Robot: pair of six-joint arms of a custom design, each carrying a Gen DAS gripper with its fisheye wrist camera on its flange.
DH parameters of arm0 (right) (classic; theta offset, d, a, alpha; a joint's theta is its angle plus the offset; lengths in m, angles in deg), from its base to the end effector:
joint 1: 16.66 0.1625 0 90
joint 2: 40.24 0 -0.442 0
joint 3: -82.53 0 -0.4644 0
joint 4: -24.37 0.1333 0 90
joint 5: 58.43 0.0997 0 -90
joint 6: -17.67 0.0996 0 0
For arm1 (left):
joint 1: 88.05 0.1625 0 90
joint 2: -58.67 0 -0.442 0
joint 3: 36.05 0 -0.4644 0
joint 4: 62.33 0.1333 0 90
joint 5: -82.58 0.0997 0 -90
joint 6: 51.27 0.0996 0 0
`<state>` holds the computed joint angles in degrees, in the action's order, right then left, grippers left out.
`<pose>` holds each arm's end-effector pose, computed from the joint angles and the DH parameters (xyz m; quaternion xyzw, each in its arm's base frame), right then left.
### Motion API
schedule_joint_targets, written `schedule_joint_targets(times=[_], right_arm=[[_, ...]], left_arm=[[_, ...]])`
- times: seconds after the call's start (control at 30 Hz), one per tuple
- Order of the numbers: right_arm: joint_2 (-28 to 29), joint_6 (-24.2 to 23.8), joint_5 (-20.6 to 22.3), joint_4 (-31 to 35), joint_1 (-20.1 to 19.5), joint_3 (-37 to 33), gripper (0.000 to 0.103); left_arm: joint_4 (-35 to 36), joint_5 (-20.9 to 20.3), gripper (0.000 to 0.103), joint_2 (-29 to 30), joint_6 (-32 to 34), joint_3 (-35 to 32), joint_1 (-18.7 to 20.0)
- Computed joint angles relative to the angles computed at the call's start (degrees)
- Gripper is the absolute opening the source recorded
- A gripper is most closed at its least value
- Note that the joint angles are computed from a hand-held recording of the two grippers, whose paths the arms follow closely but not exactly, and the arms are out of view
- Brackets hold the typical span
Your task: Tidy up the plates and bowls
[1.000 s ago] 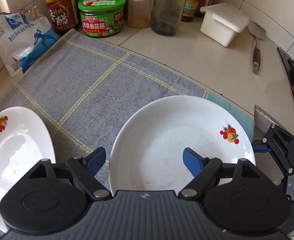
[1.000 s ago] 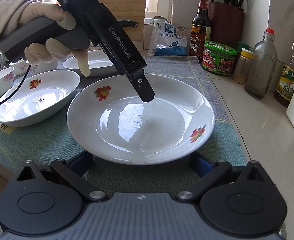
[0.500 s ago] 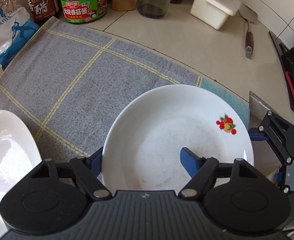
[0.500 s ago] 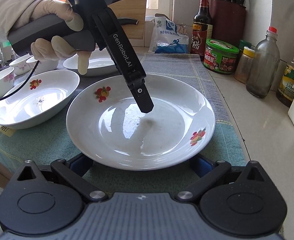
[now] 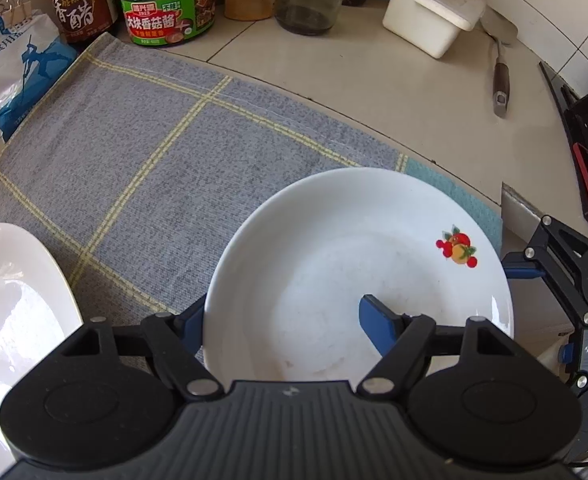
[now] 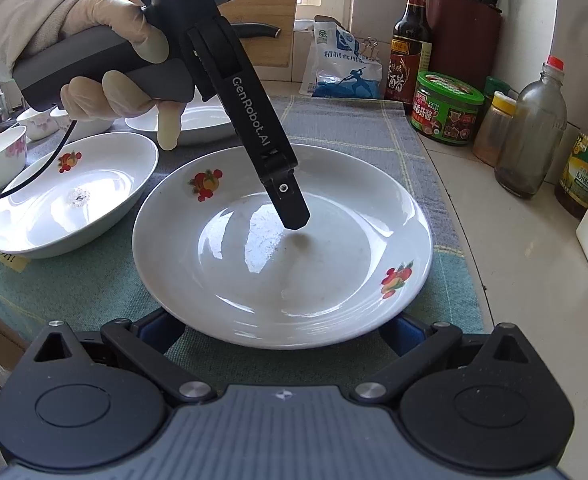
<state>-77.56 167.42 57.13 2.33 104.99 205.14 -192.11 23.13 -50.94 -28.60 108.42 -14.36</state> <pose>0.2559 -0.2429 -0.1575 0.4441 -0.8400 0.2282 0.2124 0.0812 -0.3774 0.2365 0.3109 0.9123 -0.0267 0.2651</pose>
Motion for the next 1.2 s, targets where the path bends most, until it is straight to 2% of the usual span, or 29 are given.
schedule_joint_targets(times=[0.43,0.9,1.2], right_arm=[[-1.1,-3.3,-0.8,1.4,-1.8,-1.6,0.103],[-0.9,-9.5,-3.8,3.7,-6.7,-6.1,0.103],[-0.2,-11.4,-4.8,4.6,-9.1,-8.4,0.103]], left_arm=[[-3.7,-0.5,0.076,1.9,1.1,-1.5,-0.4],[-11.3,-0.5,0.076,10.6,3.8,-6.4,1.8],[-14.9,-0.9,0.076,15.9,5.2,-9.4,3.0]])
